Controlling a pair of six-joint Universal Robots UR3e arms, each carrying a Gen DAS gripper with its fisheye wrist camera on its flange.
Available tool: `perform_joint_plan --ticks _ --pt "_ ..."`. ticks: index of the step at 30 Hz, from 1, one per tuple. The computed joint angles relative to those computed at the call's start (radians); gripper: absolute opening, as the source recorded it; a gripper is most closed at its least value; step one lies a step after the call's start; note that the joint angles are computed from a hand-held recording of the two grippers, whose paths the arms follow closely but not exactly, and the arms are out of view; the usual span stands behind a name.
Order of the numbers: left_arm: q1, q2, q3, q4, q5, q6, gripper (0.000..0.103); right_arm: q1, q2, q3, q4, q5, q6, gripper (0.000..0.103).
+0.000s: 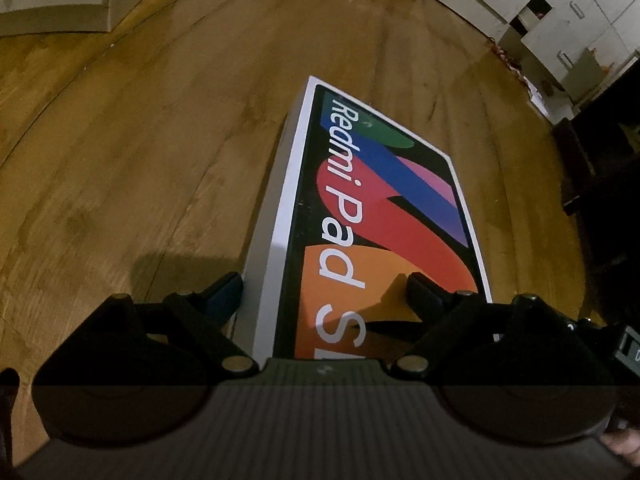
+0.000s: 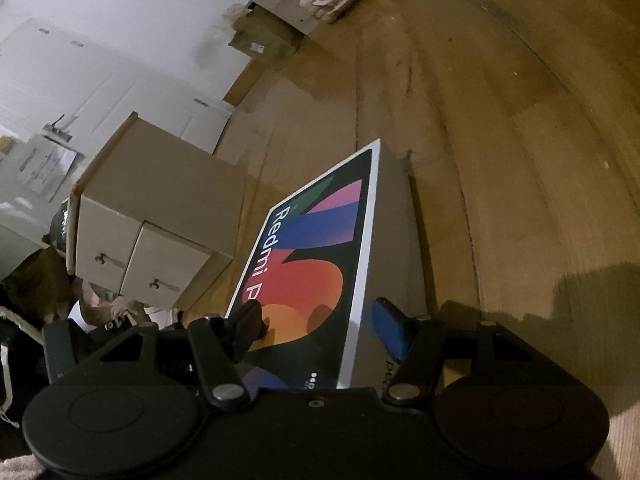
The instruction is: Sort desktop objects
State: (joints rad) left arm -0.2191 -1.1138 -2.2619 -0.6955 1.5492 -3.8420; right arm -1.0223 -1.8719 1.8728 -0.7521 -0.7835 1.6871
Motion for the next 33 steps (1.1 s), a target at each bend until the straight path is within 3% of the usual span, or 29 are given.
perform_joint_plan --ticks 11,25,29,33 --pt "-0.002 0.036 -0.045 -0.004 -0.007 -0.048 0.089 0.011 0.003 0.012 -0.029 -0.018 0.009 0.068" --pt "-0.062 -0.035 0.003 -0.022 0.043 -0.058 0.090 0.024 0.012 0.008 -0.058 -0.057 0.015 0.068" --pt "0.000 0.007 0.000 -0.058 -0.022 -0.034 0.089 0.049 0.053 -0.002 -0.088 -0.046 0.057 0.068" --pt "0.118 0.100 -0.039 -0.079 -0.117 0.016 0.089 0.146 0.149 -0.061 -0.178 0.002 0.174 0.068"
